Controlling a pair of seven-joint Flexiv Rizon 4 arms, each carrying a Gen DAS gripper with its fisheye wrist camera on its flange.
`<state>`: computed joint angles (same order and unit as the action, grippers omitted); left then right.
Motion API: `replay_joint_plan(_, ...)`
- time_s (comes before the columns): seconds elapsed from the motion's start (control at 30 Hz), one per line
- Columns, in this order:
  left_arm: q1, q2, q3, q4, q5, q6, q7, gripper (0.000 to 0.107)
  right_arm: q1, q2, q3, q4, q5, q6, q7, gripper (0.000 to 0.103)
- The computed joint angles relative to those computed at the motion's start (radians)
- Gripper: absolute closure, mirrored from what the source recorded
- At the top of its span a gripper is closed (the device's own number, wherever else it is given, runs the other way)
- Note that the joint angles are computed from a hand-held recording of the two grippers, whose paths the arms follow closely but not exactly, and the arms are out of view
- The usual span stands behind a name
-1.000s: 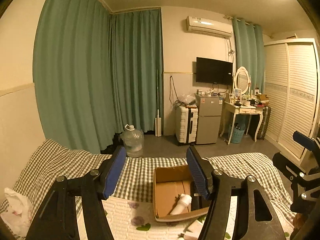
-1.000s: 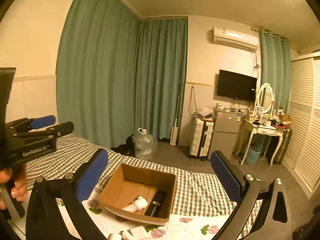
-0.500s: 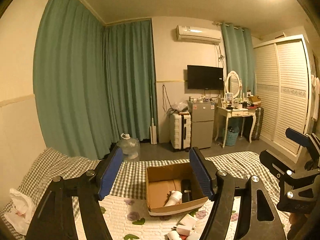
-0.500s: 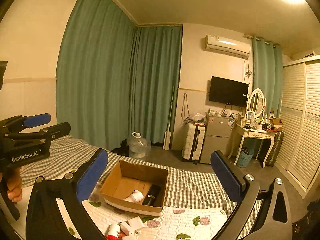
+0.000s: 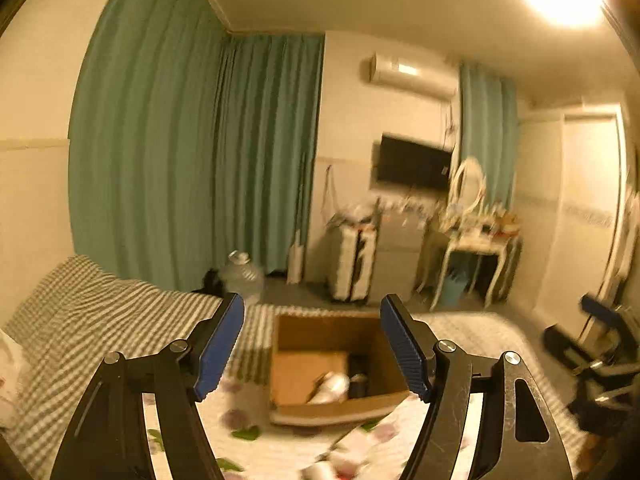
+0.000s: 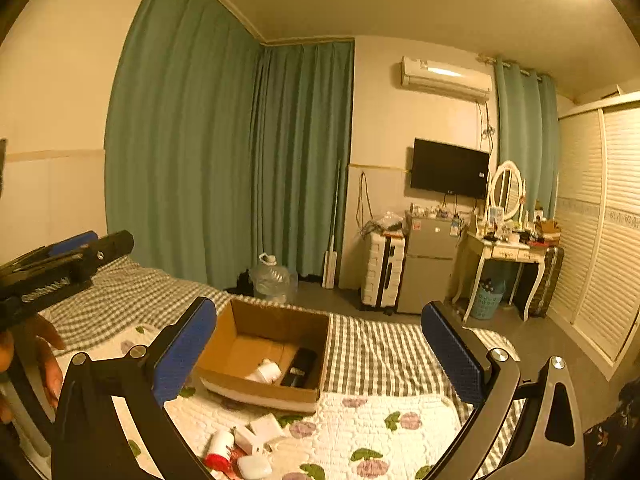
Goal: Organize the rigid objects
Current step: 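Move both tools back toward the remaining items on the bed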
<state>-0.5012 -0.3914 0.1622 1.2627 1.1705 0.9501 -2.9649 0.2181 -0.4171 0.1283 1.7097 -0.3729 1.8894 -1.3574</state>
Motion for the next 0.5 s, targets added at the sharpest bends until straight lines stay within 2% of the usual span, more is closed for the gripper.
replay_joint_plan(0.07, 0.016, -0.027, -0.012, -0.013, -0.035, -0.013, 0.052, 0.033, -0.018, -0.02, 0.021, -0.006, -0.018, -0.021, 0.001, 0.0)
replay_joint_plan(0.2, 0.057, -0.081, -0.032, -0.023, -0.164, 0.012, 0.167, 0.033, 0.062, -0.042, -0.065, 0.001, 0.022, -0.005, -0.029, 0.0)
replay_joint_plan(0.27, 0.078, -0.109, -0.042, -0.019, -0.245, 0.024, 0.231, 0.033, 0.028, -0.071, -0.023, -0.015, 0.004, -0.016, -0.031, 0.0)
replay_joint_plan(0.37, 0.073, -0.144, -0.032, -0.015, -0.315, 0.019, 0.271, 0.033, -0.017, -0.115, 0.032, -0.038, -0.026, -0.04, -0.032, 0.0)
replay_joint_plan(0.5, 0.086, -0.184, -0.029, -0.003, -0.423, 0.04, 0.327, 0.033, -0.074, -0.177, 0.114, -0.075, -0.058, -0.119, -0.036, 0.0)
